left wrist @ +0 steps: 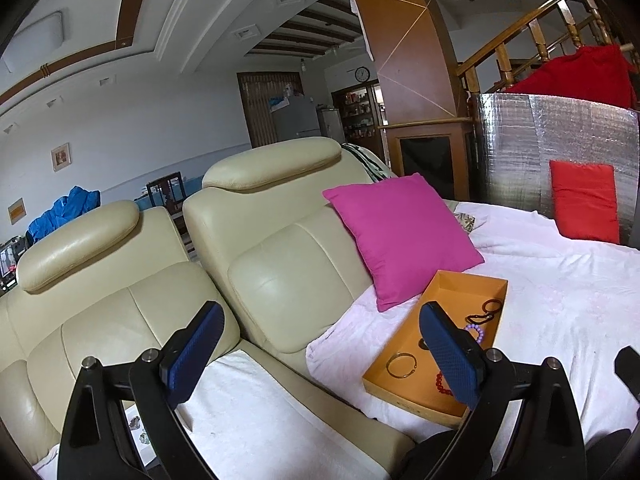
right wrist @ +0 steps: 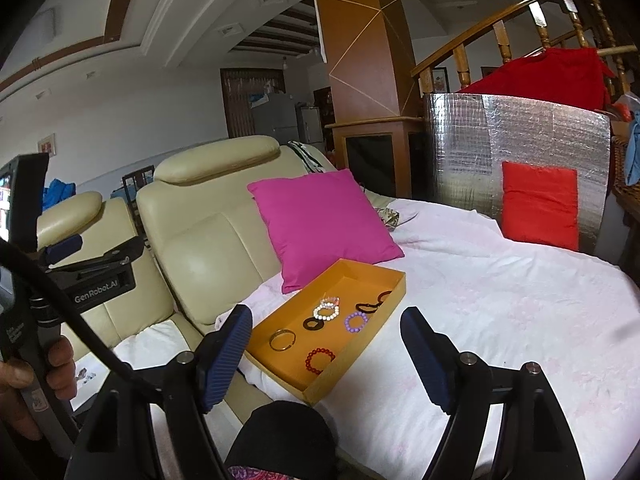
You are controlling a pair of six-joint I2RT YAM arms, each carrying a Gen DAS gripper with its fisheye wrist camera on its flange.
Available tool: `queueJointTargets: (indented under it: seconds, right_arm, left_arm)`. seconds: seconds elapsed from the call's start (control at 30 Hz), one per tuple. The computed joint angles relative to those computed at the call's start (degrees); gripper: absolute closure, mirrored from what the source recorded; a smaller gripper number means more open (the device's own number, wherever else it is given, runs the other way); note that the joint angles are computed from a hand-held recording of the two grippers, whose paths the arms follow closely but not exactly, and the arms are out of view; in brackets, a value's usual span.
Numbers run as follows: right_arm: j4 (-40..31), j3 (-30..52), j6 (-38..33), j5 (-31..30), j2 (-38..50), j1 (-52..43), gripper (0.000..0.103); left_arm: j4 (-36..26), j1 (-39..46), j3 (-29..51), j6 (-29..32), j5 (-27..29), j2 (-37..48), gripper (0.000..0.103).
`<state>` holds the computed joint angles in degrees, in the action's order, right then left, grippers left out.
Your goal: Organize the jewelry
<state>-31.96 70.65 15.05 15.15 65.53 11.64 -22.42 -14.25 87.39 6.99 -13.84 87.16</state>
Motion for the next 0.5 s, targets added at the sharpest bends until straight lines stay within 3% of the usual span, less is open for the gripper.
queueJointTargets:
  seconds: [0.5]
  right_arm:
    - [-0.5, 0.7, 1.0, 0.3, 1.7, 0.6, 0.023]
  left_arm:
    - [-0.6, 0.5, 1.3, 0.0, -0.7, 1.6, 0.005]
